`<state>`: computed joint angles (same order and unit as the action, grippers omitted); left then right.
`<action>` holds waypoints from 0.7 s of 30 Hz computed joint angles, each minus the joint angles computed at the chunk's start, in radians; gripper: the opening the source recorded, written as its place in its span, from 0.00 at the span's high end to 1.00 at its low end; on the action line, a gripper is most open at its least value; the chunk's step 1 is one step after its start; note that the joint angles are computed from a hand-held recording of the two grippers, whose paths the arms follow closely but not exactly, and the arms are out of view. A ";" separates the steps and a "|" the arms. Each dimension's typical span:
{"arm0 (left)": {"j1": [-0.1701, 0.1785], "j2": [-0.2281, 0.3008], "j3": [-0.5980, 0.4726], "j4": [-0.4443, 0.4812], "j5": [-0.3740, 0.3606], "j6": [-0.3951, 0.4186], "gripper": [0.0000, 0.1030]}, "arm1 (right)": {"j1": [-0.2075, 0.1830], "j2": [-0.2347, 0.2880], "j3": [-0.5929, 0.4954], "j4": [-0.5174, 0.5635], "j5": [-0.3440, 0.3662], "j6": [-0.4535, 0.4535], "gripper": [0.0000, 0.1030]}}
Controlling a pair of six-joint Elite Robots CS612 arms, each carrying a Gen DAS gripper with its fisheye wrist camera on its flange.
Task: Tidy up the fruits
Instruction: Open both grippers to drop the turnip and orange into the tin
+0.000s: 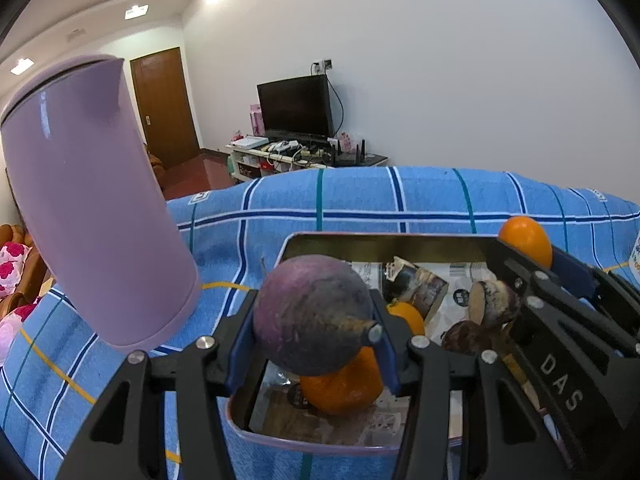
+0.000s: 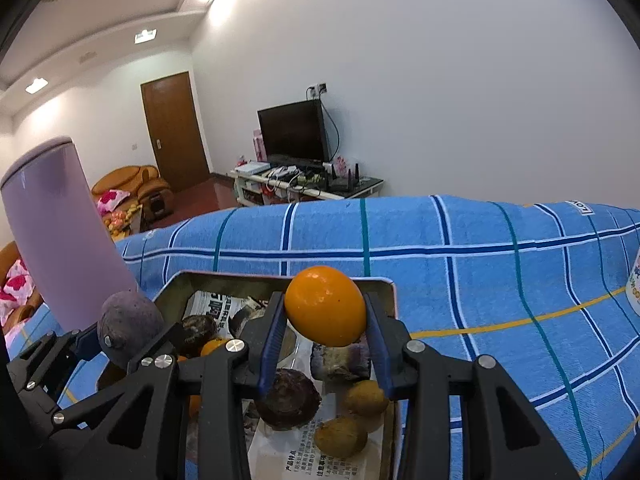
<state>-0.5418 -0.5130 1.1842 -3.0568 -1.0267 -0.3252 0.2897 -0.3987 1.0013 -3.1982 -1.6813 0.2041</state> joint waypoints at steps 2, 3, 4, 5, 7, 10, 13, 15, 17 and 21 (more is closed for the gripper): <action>0.001 0.003 -0.006 0.010 -0.001 0.002 0.48 | -0.001 0.002 -0.006 0.021 0.009 -0.002 0.60; 0.000 0.004 -0.006 0.013 -0.002 0.004 0.48 | -0.001 0.002 -0.007 0.029 0.014 -0.002 0.60; 0.000 0.005 -0.008 0.018 -0.006 0.008 0.48 | -0.002 0.002 -0.008 0.035 0.019 -0.001 0.60; 0.000 0.005 -0.009 0.021 -0.010 0.011 0.48 | -0.002 0.002 -0.009 0.042 0.023 -0.002 0.60; 0.000 0.008 -0.013 0.021 -0.015 0.021 0.48 | -0.003 0.003 -0.014 0.060 0.030 -0.006 0.60; -0.002 0.006 -0.009 0.019 -0.016 0.027 0.48 | -0.004 0.005 -0.021 0.080 0.051 -0.012 0.60; -0.003 0.005 -0.007 0.023 -0.012 0.035 0.48 | -0.007 0.006 -0.028 0.098 0.085 -0.019 0.60; -0.004 0.004 -0.006 0.022 -0.009 0.039 0.48 | -0.010 0.007 -0.030 0.109 0.106 -0.013 0.59; -0.004 0.003 -0.004 0.021 -0.009 0.041 0.48 | -0.013 0.007 -0.030 0.112 0.122 -0.010 0.59; -0.004 0.003 -0.003 0.021 -0.011 0.037 0.48 | -0.018 0.007 -0.029 0.108 0.163 -0.004 0.59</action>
<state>-0.5459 -0.5103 1.1807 -3.0356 -1.0375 -0.2880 0.2719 -0.3912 0.9718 -3.0900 -1.5178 0.2005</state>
